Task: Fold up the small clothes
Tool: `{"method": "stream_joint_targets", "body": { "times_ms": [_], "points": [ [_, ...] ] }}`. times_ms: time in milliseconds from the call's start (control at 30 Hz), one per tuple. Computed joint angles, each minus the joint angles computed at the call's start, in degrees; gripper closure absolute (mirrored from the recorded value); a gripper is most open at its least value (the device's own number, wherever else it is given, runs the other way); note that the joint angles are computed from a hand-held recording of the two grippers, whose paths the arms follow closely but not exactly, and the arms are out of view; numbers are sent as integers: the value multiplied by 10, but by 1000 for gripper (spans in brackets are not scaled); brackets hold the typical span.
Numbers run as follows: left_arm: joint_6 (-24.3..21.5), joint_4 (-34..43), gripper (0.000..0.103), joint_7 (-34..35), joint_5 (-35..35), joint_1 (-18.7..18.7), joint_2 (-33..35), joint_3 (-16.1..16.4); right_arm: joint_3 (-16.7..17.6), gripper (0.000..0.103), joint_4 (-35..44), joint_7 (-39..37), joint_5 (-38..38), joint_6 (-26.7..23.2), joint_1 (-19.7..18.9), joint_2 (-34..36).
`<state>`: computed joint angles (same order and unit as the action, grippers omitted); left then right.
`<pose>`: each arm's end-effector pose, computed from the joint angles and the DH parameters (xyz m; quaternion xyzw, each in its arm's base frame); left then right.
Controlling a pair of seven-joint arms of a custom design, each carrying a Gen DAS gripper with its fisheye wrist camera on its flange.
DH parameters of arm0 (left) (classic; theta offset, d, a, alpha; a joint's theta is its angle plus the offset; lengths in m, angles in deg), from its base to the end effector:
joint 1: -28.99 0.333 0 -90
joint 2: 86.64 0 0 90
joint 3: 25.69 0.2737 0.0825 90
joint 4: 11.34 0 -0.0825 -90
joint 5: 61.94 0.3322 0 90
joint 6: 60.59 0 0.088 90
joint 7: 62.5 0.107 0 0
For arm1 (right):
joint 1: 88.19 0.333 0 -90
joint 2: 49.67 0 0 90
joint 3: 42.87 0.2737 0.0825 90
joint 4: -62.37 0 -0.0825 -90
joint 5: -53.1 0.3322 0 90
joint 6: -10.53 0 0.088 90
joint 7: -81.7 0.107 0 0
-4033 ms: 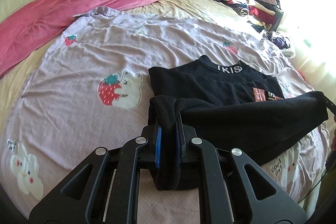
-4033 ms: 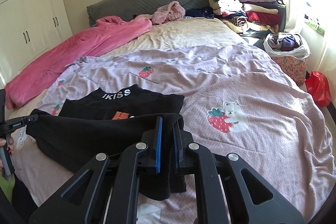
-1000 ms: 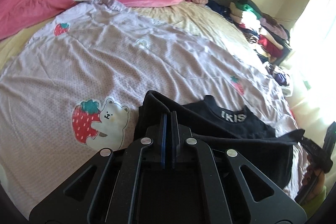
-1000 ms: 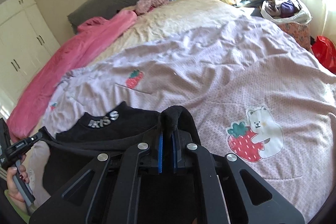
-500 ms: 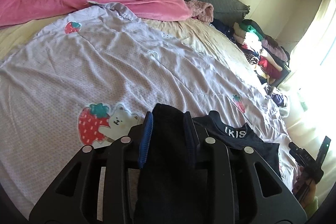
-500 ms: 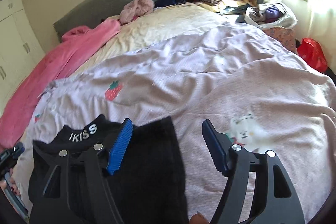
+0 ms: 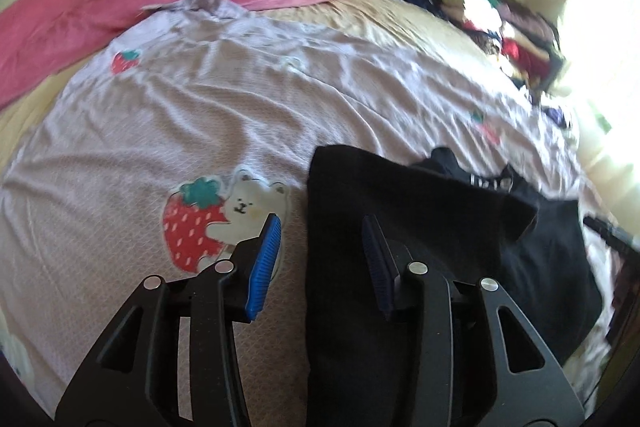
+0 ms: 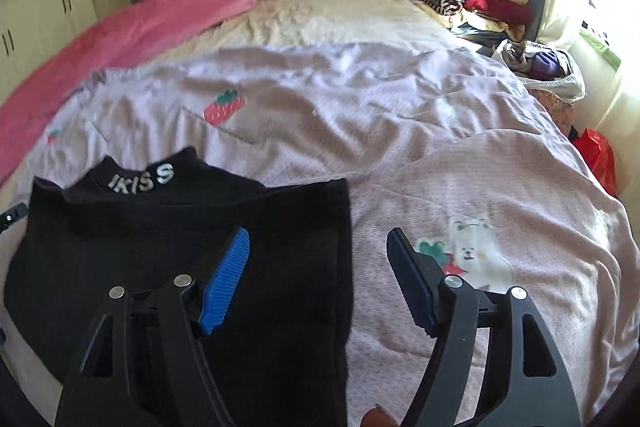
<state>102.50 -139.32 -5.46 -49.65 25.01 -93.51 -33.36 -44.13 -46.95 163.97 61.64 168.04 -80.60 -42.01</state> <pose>0.4995 -0.1166 0.4911 -0.7171 0.5953 -0.2992 0.2046 0.5849 0.0594 0.4916 -0.7043 0.6182 -0.2129 0.2765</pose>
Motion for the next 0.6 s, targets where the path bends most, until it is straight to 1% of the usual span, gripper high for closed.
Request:
{"method": "stream_joint_targets", "body": {
  "times_ms": [67, 167, 200, 233, 267, 300, 333, 367, 433, 467, 533, 600],
  "points": [
    [0, 8, 66, 6, 3, -1, 12, -1, -3, 33, 17, 15, -22, -5, 6, 18],
    [7, 16, 66, 8, 20, 2, 28, -2, -11, 37, 53, 37, -56, -20, 16, 50],
    [10, 18, 66, 6, 26, 3, 32, -3, -14, 47, 62, 44, -66, -22, 19, 59],
    [11, 20, 73, 2, 35, 4, 35, -4, -13, 63, 71, 42, -62, -26, 17, 67],
    [14, 21, 88, -2, 44, 5, 37, -4, -7, 71, 80, 31, -47, -36, 12, 75],
    [20, 19, 97, -2, 50, 5, 37, -5, -5, 85, 83, 26, -38, -37, 9, 78],
    [22, 18, 98, -9, 62, 5, 36, -6, -1, 90, 82, 18, -25, -34, 6, 78],
    [21, 19, 99, -17, 76, 6, 36, -8, 1, 91, 75, 12, -13, -26, 3, 75],
    [30, 17, 100, -32, 98, 9, 30, -8, 12, 93, 61, -10, 34, -4, -9, 63],
    [45, 9, 100, -40, 99, 12, 22, -5, 16, 93, 58, -19, 56, 1, -15, 60],
    [62, 4, 100, -42, 88, 13, 15, -2, 29, 94, 57, -48, 130, 11, -35, 54],
    [78, 3, 100, -54, 96, 19, 9, -3, 27, 94, 68, -53, 161, 9, -40, 57]
  ]
}}
